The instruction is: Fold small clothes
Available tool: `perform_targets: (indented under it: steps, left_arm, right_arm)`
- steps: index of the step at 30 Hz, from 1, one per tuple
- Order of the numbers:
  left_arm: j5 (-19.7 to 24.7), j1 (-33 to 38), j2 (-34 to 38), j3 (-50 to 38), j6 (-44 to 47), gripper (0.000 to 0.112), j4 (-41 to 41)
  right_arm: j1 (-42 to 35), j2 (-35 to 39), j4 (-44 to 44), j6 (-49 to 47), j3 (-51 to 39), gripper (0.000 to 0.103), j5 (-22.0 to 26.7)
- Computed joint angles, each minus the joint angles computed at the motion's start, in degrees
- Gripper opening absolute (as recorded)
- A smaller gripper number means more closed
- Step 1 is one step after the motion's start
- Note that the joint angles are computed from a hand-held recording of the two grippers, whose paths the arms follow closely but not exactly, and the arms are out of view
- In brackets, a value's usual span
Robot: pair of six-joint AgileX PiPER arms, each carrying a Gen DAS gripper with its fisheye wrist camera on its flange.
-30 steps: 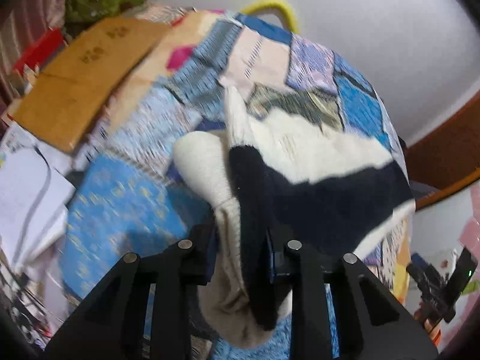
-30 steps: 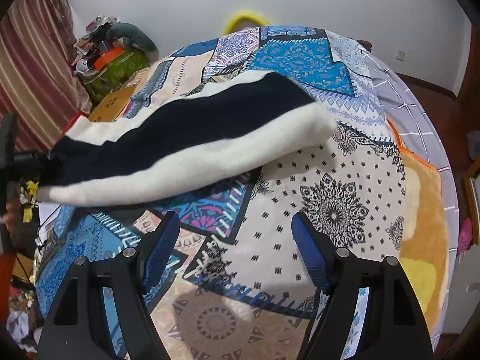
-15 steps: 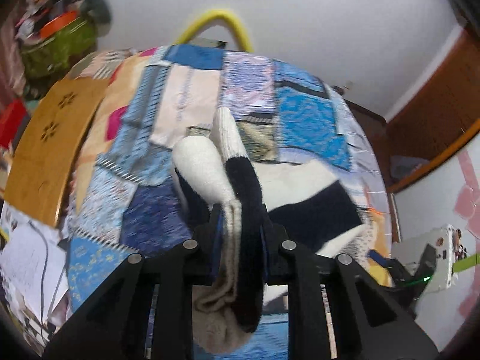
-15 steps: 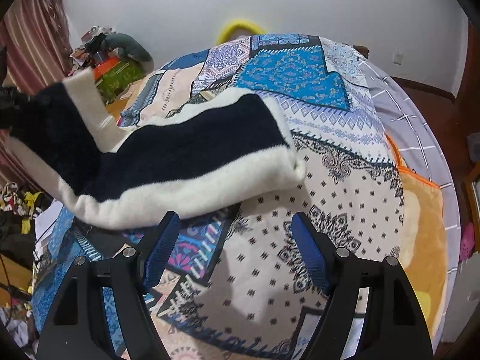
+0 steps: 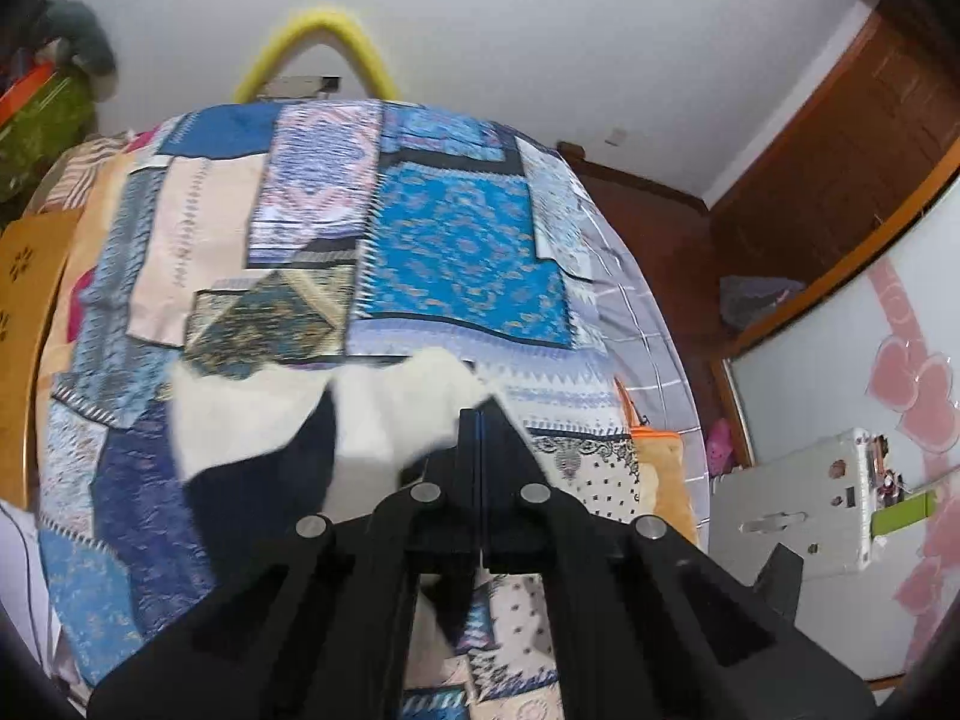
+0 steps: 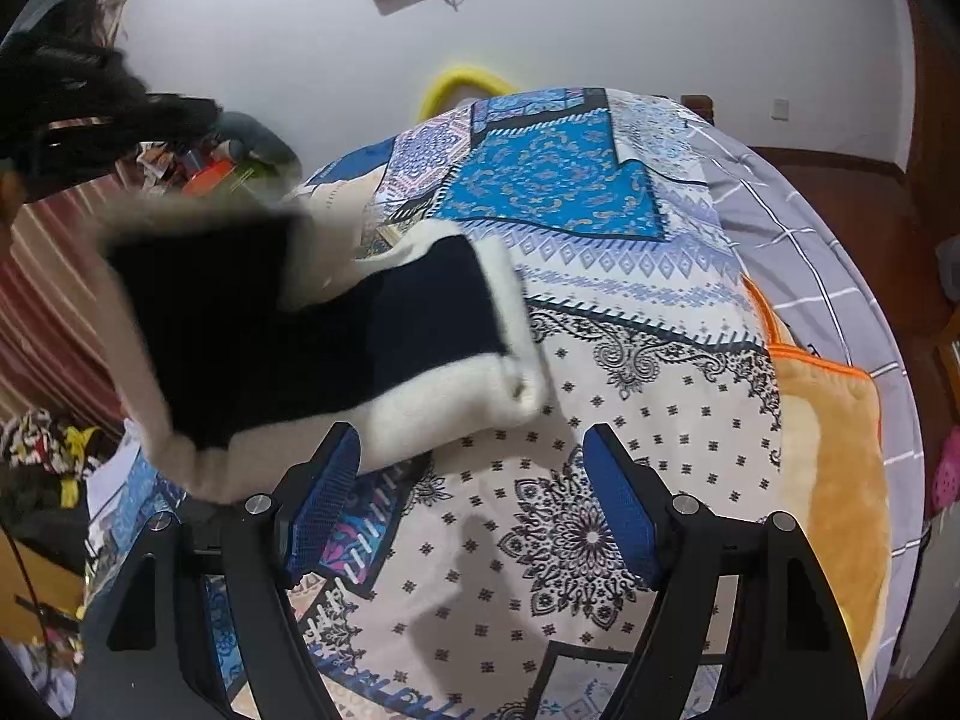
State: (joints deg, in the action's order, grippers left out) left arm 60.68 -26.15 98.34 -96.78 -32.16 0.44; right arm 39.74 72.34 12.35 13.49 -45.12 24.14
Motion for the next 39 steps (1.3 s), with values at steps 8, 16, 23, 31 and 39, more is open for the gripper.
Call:
perform_targets:
  steps: [8, 16, 23, 31, 39]
  left_arm:
    - [-0.7, -3.0, 3.4, 1.3, 0.6, 0.001, 0.6]
    - [-1.9, -1.1, -6.7, 14.4, 0.5, 0.034, 8.2]
    - [-4.7, 3.1, -18.9, 29.6, 1.7, 0.064, 16.0]
    - [-9.9, 11.1, -29.1, 45.4, 9.3, 0.075, 13.2]
    - [-13.9, 11.5, -33.4, 55.5, 14.6, 0.075, 7.2]
  right_arm:
    - [-2.9, -1.6, 5.5, -5.5, 1.4, 0.074, 1.7]
    - [0.2, 0.2, 8.6, -5.8, -2.3, 0.076, 3.2]
    - [7.9, 4.2, 4.7, 0.6, -10.1, 0.083, 4.5]
    - [11.6, 14.3, 6.7, 4.2, -19.0, 0.084, 5.7]
    - [12.1, 21.0, 4.3, 9.9, -26.7, 0.084, 6.8]
